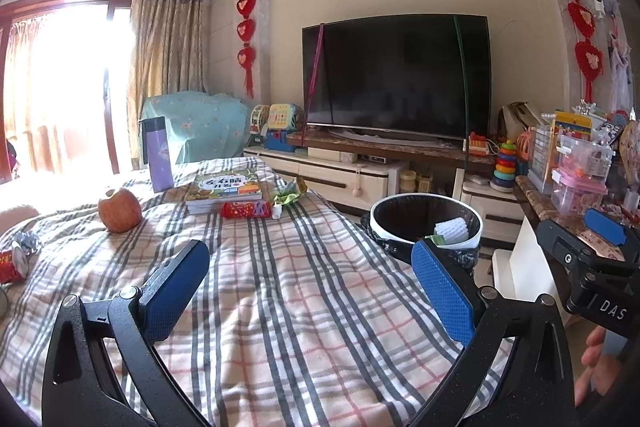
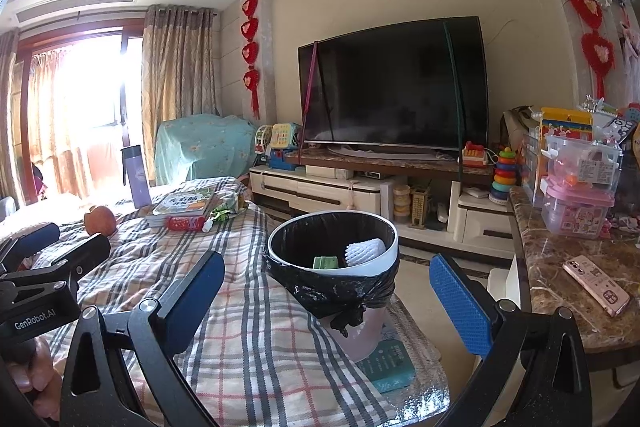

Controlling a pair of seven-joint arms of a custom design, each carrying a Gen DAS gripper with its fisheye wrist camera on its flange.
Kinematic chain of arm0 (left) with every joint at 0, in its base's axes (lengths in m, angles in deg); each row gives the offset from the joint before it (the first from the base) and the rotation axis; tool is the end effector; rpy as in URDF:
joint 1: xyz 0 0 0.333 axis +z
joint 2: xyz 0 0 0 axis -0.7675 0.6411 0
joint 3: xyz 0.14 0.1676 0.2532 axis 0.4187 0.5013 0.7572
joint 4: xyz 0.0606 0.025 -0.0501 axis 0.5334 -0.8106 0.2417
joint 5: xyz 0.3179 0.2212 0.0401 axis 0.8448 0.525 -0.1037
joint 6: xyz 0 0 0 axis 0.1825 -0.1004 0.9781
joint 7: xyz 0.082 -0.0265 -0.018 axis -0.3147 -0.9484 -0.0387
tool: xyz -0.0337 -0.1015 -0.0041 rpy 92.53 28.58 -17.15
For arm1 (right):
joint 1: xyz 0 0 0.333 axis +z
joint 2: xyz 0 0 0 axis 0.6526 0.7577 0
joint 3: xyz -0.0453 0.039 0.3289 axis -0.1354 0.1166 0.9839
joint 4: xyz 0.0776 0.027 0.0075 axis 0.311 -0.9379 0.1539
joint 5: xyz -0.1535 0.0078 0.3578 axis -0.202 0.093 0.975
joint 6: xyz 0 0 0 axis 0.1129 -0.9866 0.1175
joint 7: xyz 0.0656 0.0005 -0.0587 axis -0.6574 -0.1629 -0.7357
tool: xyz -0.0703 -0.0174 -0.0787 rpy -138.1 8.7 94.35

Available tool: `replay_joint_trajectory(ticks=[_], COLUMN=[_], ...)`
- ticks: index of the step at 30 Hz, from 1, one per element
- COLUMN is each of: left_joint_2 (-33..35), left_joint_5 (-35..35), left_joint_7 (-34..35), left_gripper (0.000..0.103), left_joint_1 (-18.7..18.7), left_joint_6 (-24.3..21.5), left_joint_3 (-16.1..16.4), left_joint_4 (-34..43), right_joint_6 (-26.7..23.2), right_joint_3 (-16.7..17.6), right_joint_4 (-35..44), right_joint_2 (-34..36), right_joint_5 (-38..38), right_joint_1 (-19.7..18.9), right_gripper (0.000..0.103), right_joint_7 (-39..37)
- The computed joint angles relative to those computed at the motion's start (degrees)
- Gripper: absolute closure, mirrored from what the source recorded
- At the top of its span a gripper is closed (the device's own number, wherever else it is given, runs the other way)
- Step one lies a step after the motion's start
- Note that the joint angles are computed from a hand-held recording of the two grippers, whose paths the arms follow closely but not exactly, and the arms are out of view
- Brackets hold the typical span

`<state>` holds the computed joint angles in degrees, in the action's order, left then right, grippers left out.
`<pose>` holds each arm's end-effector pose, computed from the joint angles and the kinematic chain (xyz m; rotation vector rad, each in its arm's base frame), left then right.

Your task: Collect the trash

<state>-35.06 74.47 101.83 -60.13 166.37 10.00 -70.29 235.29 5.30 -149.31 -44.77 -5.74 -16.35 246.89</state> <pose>0.5281 -0.2271 0.5101 -1.1029 1.7961 -1.3308 0.4317 0.1847 0.5056 -1.1059 1.7333 -1.2964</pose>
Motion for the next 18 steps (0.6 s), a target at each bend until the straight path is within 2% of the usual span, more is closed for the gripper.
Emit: replay_joint_trajectory(ticks=[18], left_joint_2=[-0.2], left_joint_5=[0.4], left_joint_7=[-0.4], left_gripper=[0.0], left_joint_1=[0.3], left_joint_6=[0.2], left_joint_3=[0.0], left_joint_4=[-0.4], right_joint_6=[0.9], right_joint_3=[-0.3], right_joint_4=[-0.2], right_joint_2=[0.5], right_joint_5=[0.5], right_joint_1=[0.2], right_gripper=[0.0], right_joint_7=[-0.7])
